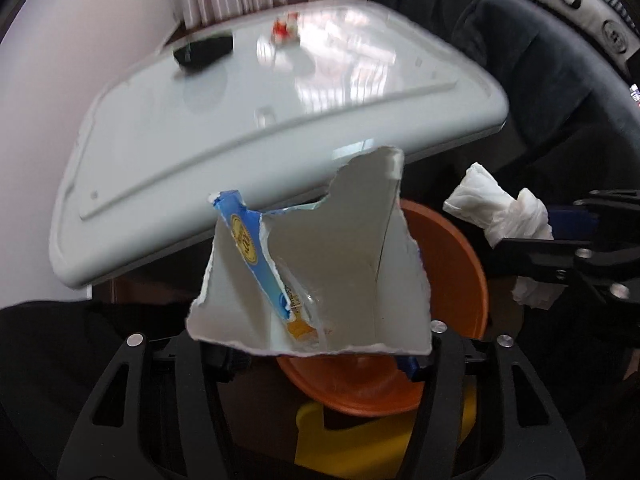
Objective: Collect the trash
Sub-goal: 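Carry the tissue and carton over the bucket and open both tools, then move both tools back over the tray-table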
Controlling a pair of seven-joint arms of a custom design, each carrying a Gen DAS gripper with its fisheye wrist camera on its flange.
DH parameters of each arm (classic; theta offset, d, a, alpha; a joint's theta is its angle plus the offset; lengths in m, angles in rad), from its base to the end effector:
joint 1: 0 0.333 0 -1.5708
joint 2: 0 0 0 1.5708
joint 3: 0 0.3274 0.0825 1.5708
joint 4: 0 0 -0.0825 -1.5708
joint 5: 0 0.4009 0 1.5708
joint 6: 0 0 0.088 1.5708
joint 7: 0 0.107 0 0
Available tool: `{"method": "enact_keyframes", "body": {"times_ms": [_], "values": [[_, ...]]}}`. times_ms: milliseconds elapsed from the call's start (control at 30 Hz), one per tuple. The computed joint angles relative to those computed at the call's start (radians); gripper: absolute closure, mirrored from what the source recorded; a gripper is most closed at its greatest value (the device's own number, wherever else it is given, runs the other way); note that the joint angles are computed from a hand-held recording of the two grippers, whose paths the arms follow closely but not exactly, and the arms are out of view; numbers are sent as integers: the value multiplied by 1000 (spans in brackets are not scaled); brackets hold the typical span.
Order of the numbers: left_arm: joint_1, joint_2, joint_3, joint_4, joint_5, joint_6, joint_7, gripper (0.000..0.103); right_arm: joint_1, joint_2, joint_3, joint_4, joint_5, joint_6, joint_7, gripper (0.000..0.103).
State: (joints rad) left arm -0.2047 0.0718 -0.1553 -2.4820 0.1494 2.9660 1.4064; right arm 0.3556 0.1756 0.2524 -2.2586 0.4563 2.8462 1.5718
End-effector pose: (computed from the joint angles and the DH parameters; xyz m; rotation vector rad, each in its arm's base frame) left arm 0.4827 -0.1926 0.3031 -1.6553 2.3279 -0.4853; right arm 0.4913 0.3112 0.3257 -2.0499 1.7043 0.0644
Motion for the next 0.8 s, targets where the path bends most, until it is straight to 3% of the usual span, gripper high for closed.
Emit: {"method": "enact_keyframes", "body": {"times_ms": [67, 133, 333, 500, 633, 700, 800], "values": [[7, 21, -7, 21, -46, -53, 27, 37, -2, 7, -1, 2, 5, -3, 4, 56], [7, 32, -3, 38, -52, -90, 22, 36, -6, 6, 3, 0, 15, -3, 1, 56], [23, 34, -17, 37, -158, -97, 111, 36, -18, 9, -8, 18, 13, 0, 5, 56], [46, 32, -23, 60, -250, -68, 198, 36, -21, 49, -35, 96, -69, -5, 50, 56], [42, 66, 14, 130, -221, -19, 161, 29, -12, 124, -73, 224, -213, -10, 125, 56], [38, 112, 44, 197, -190, 14, 120, 27, -17, 196, -89, 328, -279, -18, 160, 54], [9, 194, 103, 322, -131, 3, 48, 26, -37, 347, -94, 548, -334, -66, 194, 54]]}}
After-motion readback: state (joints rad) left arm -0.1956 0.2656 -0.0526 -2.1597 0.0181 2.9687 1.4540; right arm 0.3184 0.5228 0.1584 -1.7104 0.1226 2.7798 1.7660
